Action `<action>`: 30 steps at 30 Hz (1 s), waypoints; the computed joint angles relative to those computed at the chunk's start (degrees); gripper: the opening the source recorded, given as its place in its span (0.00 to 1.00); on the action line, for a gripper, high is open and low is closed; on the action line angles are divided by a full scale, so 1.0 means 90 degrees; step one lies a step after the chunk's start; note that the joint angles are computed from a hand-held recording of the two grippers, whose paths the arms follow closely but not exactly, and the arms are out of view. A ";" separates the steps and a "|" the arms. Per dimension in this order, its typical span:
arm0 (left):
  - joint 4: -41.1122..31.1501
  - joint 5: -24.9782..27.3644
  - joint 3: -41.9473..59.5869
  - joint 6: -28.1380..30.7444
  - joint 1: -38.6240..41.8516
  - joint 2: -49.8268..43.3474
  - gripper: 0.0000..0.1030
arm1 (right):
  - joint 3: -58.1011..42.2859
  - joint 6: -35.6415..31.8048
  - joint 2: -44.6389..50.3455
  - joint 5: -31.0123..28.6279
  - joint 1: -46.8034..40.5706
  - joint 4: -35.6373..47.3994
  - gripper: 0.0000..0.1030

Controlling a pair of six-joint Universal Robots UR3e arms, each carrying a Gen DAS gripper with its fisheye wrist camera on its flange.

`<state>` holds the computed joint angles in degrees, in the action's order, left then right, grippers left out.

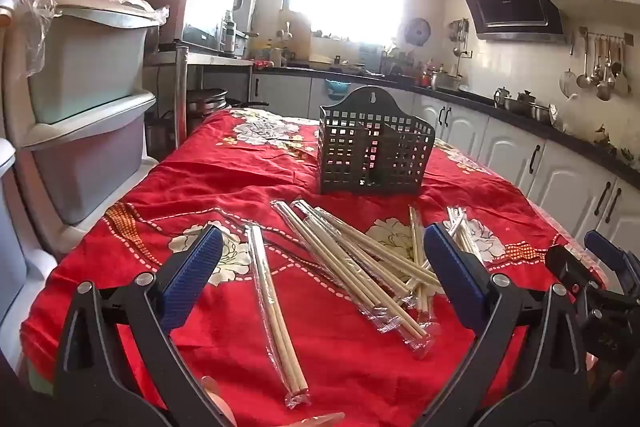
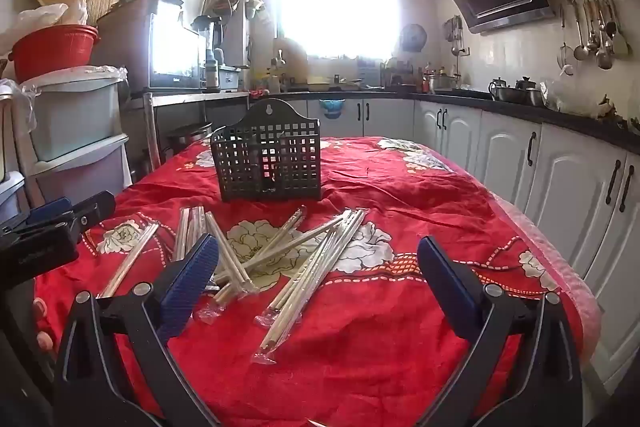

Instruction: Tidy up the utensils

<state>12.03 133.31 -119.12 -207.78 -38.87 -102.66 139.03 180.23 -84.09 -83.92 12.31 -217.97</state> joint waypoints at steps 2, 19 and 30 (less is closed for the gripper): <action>0.0002 -0.0033 0.0016 0.0029 0.0011 -0.0011 0.90 | 0.0009 0.0016 -0.0009 0.0013 -0.0009 -0.0002 0.94; 0.0222 0.0020 0.0073 0.0147 -0.0063 -0.0093 0.90 | 0.0017 -0.0052 -0.0120 -0.0113 0.0076 0.0015 0.94; 0.0219 0.0042 0.0112 0.0138 -0.0109 -0.0118 0.90 | 0.0031 -0.0067 -0.0125 -0.0121 0.0076 0.0002 0.94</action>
